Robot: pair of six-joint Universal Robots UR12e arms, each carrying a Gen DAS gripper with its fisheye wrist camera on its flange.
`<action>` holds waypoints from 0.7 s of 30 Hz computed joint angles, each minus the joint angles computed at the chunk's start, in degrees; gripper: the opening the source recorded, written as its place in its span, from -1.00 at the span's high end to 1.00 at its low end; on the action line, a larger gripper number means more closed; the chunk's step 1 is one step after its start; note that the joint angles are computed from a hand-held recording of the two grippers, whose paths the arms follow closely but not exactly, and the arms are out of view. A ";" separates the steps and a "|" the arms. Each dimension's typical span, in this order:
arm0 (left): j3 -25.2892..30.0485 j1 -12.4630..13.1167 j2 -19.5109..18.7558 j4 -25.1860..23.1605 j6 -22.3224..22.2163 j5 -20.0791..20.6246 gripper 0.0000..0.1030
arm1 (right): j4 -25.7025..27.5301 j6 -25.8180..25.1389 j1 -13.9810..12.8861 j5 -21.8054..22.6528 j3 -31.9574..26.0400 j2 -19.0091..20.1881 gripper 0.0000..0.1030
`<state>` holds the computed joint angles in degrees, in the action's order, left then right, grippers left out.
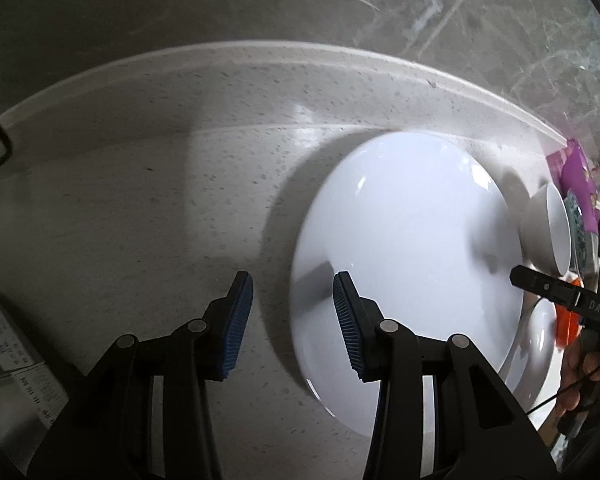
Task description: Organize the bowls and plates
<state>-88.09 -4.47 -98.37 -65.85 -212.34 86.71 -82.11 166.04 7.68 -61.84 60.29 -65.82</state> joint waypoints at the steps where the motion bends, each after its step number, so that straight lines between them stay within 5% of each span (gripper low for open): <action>1: 0.15 0.05 -0.31 0.00 0.67 -0.59 0.23 | 0.22 -0.14 -0.06 -0.04 -0.13 0.00 0.09; 6: 0.28 -0.04 -1.45 1.79 1.28 -2.41 0.47 | 0.78 -2.27 0.29 -0.28 -0.33 0.00 0.09; 10: 0.82 -0.36 -2.25 2.19 1.98 -2.08 0.47 | 0.39 -2.48 0.84 -0.89 -0.69 0.26 0.10; 14: 1.23 -0.43 -1.94 1.60 2.38 -1.78 0.47 | 0.92 -2.87 1.67 -1.37 -1.04 0.63 0.42; 21: 0.44 -0.94 -1.01 2.17 2.13 -1.03 0.47 | 0.58 -3.33 1.89 -2.40 -1.10 0.68 0.58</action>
